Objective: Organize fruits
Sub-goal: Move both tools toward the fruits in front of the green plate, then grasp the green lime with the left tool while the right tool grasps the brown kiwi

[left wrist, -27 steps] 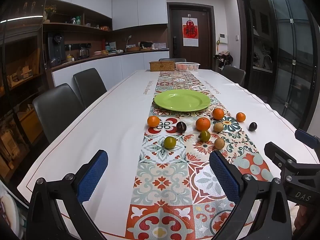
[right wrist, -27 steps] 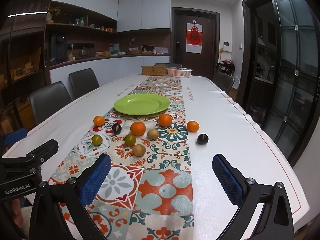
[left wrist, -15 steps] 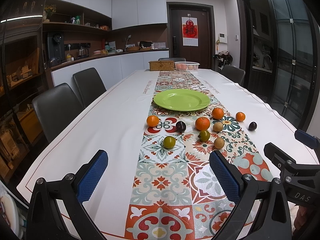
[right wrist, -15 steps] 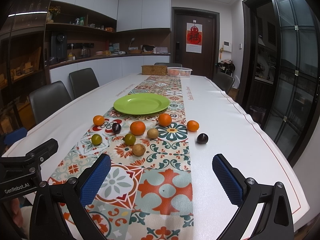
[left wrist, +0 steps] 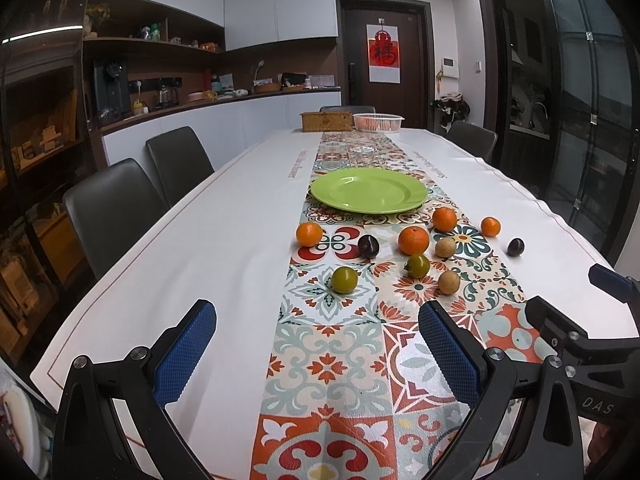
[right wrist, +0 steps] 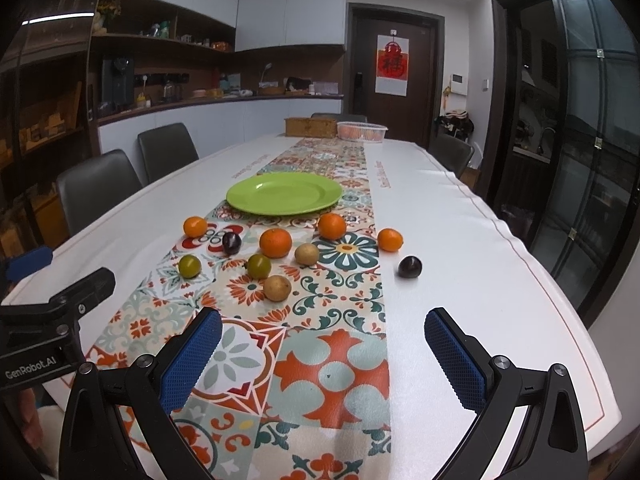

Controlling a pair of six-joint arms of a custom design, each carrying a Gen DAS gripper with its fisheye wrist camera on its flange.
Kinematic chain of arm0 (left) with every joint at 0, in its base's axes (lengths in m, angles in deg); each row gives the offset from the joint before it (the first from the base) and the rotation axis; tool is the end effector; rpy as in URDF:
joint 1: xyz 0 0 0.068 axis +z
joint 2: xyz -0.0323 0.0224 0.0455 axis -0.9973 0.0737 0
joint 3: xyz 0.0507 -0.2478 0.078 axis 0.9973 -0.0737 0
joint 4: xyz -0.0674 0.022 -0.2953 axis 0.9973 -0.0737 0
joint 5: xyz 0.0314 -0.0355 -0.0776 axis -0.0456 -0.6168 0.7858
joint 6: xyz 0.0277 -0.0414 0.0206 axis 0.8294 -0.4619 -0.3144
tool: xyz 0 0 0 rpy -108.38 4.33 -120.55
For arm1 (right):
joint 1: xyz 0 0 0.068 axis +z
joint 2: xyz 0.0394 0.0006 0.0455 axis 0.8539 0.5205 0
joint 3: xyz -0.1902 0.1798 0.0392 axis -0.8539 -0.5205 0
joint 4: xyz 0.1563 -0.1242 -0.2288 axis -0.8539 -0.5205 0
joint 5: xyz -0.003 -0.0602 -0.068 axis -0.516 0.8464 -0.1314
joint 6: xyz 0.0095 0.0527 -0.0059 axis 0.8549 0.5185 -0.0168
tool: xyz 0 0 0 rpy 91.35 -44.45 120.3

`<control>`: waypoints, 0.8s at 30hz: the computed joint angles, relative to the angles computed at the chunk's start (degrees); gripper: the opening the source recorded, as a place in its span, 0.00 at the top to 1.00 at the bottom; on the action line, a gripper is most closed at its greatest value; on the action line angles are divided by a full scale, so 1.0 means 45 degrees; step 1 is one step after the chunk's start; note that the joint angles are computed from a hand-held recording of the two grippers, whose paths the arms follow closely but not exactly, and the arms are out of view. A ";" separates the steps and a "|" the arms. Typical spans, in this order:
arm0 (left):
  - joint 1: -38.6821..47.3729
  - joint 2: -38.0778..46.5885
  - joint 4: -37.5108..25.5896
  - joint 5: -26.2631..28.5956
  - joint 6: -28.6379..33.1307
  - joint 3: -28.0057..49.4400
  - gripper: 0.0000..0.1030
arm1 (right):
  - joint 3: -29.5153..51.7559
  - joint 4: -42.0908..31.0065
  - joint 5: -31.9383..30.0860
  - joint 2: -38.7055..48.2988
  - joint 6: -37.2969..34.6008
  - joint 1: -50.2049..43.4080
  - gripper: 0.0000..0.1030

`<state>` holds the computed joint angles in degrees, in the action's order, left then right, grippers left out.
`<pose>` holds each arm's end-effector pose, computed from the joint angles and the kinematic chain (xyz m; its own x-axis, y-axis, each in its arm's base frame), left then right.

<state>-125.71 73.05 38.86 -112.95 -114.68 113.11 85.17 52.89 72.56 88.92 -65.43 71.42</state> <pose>0.2254 -0.1515 0.0693 -0.4805 -0.2272 -0.8471 -0.4950 0.8676 0.0481 0.3067 0.0800 0.0668 -0.4180 -0.3232 -0.8490 -0.5554 0.8305 -0.0426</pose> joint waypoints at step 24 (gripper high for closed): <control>0.3968 0.1611 0.2867 0.4793 0.5752 0.1148 0.36 | 0.4810 -0.3433 0.0815 0.3302 -0.0633 0.1780 0.21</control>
<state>-107.85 80.30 51.77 -91.39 -88.80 118.28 106.81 37.44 76.23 103.78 -68.28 79.43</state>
